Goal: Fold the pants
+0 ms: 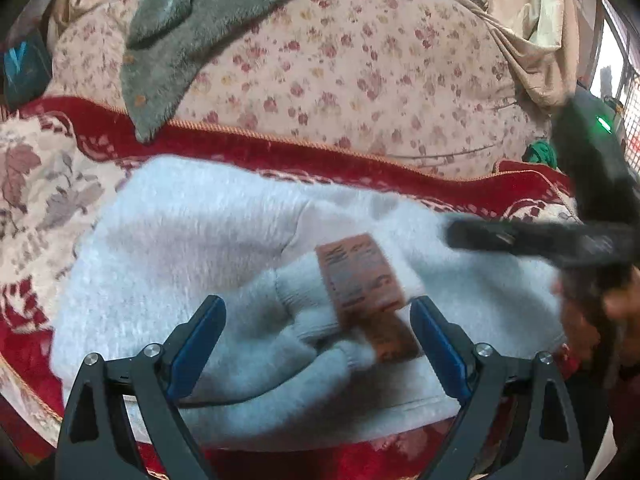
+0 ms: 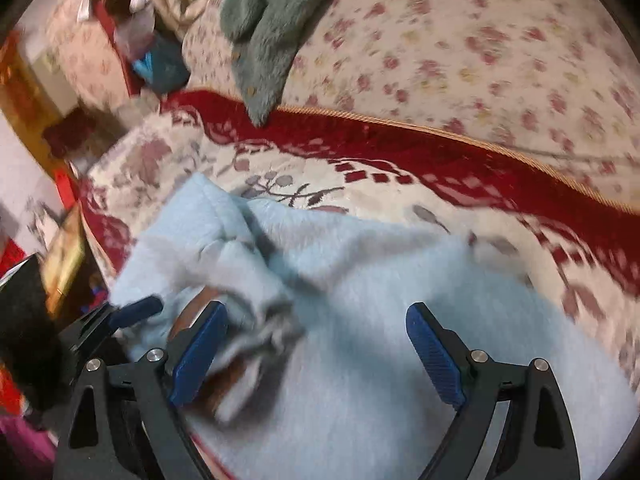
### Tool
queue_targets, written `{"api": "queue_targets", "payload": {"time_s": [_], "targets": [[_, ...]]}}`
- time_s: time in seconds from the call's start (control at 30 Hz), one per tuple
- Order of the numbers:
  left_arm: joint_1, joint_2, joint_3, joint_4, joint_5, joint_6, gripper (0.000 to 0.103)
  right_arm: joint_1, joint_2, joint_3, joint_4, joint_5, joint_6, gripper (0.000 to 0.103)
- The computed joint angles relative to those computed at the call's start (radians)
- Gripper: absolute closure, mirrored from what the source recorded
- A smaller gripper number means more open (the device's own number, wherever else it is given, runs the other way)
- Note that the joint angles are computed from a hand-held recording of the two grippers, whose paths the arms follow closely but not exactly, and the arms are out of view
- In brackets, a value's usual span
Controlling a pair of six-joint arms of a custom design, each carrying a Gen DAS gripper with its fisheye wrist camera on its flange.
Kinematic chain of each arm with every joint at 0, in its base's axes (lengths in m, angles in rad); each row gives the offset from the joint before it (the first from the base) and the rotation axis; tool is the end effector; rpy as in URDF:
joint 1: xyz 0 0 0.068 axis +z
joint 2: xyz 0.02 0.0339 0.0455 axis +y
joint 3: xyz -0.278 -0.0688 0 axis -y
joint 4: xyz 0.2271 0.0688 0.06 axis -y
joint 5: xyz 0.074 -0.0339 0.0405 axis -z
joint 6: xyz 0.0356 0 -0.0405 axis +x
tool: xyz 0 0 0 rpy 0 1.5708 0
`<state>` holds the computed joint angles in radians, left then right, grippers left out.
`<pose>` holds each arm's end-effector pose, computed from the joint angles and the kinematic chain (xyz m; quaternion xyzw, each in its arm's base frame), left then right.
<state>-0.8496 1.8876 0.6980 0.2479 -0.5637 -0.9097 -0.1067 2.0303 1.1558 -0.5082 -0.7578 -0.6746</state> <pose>0.2177 -0.2188 0.1050 -0.1135 0.9104 -0.0604 0.3932 0.3543 -0.0133 0.1288 -0.2925 0.8782 0.3073 0.2209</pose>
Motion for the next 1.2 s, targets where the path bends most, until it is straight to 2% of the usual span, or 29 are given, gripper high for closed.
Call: {"api": "queue_targets", "payload": {"time_s": [0.2, 0.33, 0.5, 0.63, 0.8, 0.9, 1.0, 1.07, 1.17, 1.2], "targets": [[-0.024, 0.023, 0.115, -0.075, -0.020, 0.020, 0.010, -0.213, -0.020, -0.036, -0.174, -0.076, -0.143, 0.009], [-0.028, 0.068, 0.197, -0.096, 0.005, 0.040, 0.010, -0.324, -0.025, -0.051, -0.259, -0.073, -0.255, 0.009], [-0.032, 0.139, 0.325, -0.126, 0.035, 0.094, 0.010, -0.492, 0.057, 0.006, -0.457, -0.053, -0.450, 0.009], [-0.016, 0.196, 0.417, -0.129, 0.107, 0.131, 0.010, -0.600, 0.123, 0.040, -0.490, -0.007, -0.515, 0.009], [0.005, 0.276, 0.555, -0.146, 0.203, 0.199, 0.010, -0.685, 0.233, 0.103, -0.477, 0.024, -0.476, 0.009], [0.018, 0.338, 0.666, -0.186, 0.273, 0.252, 0.008, -0.708, 0.298, 0.154, -0.487, -0.005, -0.435, 0.007], [0.036, 0.406, 0.797, -0.246, 0.356, 0.295, 0.007, -0.720, 0.367, 0.219, -0.529, -0.051, -0.413, 0.006], [0.053, 0.456, 0.897, -0.295, 0.415, 0.320, 0.006, -0.717, 0.388, 0.232, -0.509, -0.060, -0.367, 0.005], [0.081, 0.546, 1.072, -0.394, 0.504, 0.347, 0.005, -0.717, 0.412, 0.240, -0.477, -0.052, -0.325, 0.005], [0.093, 0.598, 1.172, -0.455, 0.548, 0.369, 0.005, -0.722, 0.435, 0.265, -0.496, -0.056, -0.321, 0.005]]}}
